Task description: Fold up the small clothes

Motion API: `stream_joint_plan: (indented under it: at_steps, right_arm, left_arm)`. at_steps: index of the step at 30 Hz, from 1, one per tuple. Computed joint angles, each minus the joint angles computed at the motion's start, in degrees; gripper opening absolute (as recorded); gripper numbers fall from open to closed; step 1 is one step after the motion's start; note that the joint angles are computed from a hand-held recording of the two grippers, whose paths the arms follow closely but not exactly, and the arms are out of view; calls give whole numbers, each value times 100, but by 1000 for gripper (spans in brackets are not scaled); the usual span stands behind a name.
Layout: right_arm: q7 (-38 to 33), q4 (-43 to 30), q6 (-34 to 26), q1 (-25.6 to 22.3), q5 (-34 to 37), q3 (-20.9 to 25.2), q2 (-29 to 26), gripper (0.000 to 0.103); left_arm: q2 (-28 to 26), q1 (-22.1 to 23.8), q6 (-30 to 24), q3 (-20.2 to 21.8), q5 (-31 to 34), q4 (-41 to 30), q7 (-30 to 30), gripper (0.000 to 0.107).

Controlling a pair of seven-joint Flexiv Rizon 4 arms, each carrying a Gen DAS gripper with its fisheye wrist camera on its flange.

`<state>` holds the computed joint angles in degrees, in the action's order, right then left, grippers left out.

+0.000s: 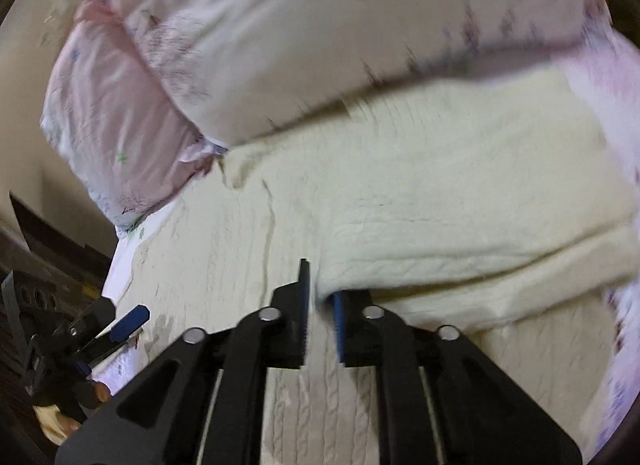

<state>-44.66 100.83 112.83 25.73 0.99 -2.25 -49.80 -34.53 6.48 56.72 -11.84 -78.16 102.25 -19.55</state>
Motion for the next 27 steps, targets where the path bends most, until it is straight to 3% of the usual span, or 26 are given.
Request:
stream_joint_plan:
  at_steps: [2, 6, 9, 13, 16, 18, 20, 22, 25, 27]
  right_arm:
    - [209, 74, 293, -477, -60, 528, -46, 42]
    - [647, 249, 850, -843, 63, 803, -99, 42]
    - [1028, 378, 1007, -818, 419, 647, -47, 42]
    - [2186, 607, 870, 383, 558, -1045, -12, 40]
    - [1274, 333, -216, 1583, 2069, -2256, -36, 11]
    - [992, 180, -641, 2360, 2480, -3187, -264, 7]
    - [1127, 297, -478, 2710, 2131, -3609, -385, 7]
    - [587, 101, -158, 2641, 1704, -3388, -348, 7]
    - [219, -102, 80, 1631, -478, -2065, -33, 11]
    - [-125, -324, -266, 1075, -1224, -1243, 25, 21]
  left_arm:
    - [-8, -1, -2, 2, 16, -5, 17, 93]
    - [-30, 32, -95, -17, 26, -38, 29, 93]
    - [-52, 64, -218, -14, 76, -63, -52, 93]
    - [-58, 76, -248, 3, 133, -66, -73, 93]
    - [-88, 127, -337, 12, 195, -107, -194, 93]
    - [-115, 179, -422, -9, 168, -142, -281, 90]
    - [-157, 233, -570, -11, 204, -189, -439, 89]
    - [-222, 297, -763, -22, 239, -255, -675, 88]
    - [-343, 388, -1058, -59, 267, -362, -1018, 85]
    - [-426, 400, -1154, -56, 322, -435, -1240, 83]
